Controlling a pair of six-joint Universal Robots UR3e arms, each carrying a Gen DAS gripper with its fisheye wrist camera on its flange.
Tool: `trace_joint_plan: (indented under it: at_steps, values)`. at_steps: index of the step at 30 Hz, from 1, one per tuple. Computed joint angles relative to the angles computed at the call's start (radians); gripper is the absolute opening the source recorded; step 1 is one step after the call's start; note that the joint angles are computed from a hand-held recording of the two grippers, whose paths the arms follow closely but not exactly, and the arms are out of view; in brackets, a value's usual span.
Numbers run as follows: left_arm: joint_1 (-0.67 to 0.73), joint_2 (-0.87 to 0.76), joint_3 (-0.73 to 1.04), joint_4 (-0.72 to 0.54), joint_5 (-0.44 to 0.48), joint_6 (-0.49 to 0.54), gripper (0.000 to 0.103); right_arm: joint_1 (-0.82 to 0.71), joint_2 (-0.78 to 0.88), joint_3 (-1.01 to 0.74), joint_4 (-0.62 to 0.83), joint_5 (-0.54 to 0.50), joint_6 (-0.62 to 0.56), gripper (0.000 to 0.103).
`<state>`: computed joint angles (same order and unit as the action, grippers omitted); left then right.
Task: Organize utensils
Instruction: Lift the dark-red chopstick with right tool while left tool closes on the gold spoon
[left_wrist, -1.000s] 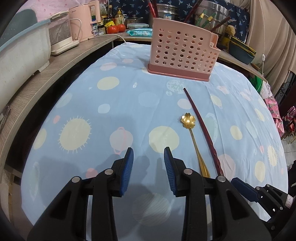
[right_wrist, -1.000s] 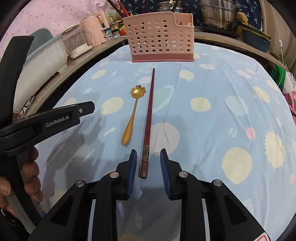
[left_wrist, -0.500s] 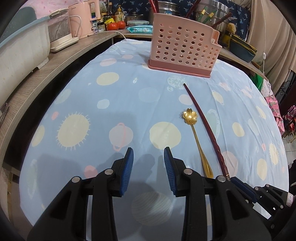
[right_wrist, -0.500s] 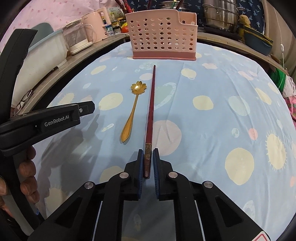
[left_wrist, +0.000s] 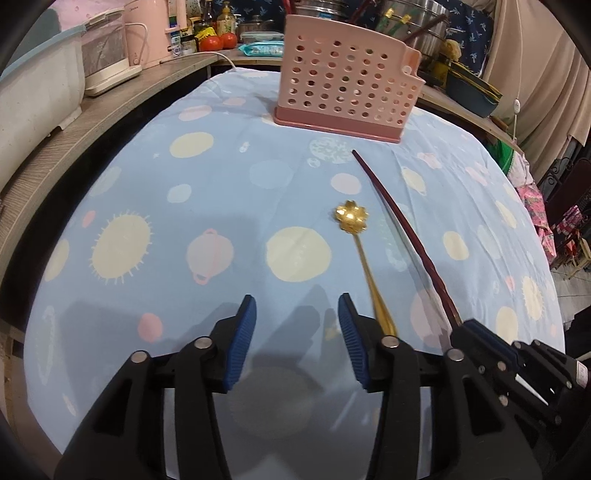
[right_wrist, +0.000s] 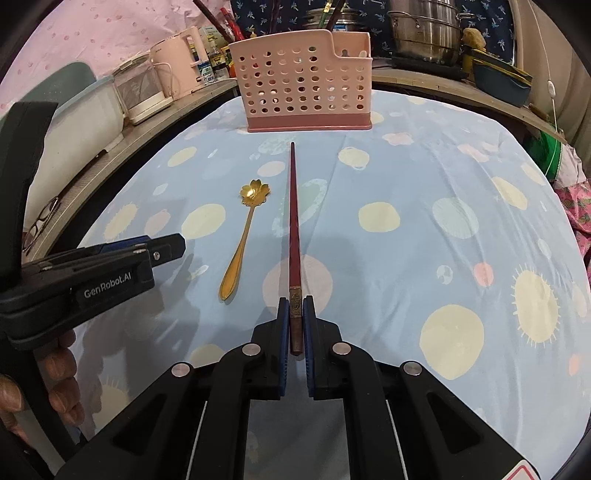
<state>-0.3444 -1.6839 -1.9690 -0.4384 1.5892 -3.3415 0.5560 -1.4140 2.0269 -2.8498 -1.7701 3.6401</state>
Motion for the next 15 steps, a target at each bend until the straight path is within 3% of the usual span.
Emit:
trace_joint_plan:
  at_steps: [2,11,14,15]
  values:
    - [-0.022,-0.01,0.013,-0.004,0.001,-0.005,0.052,-0.014,-0.013,0.013,-0.006,0.003,-0.001,0.007]
    - [-0.106,-0.106,0.097,-0.026,-0.006,-0.029,0.051,-0.051,-0.047,0.061,-0.026,0.012,0.004,0.007]
    - [-0.106,-0.107,0.091,-0.016,0.002,-0.031,0.045,-0.062,-0.058,0.079,-0.034,0.02,0.004,0.007]
    - [-0.104,-0.106,0.089,-0.015,0.003,-0.028,0.038,-0.064,-0.06,0.082,-0.035,0.021,0.004,0.007]
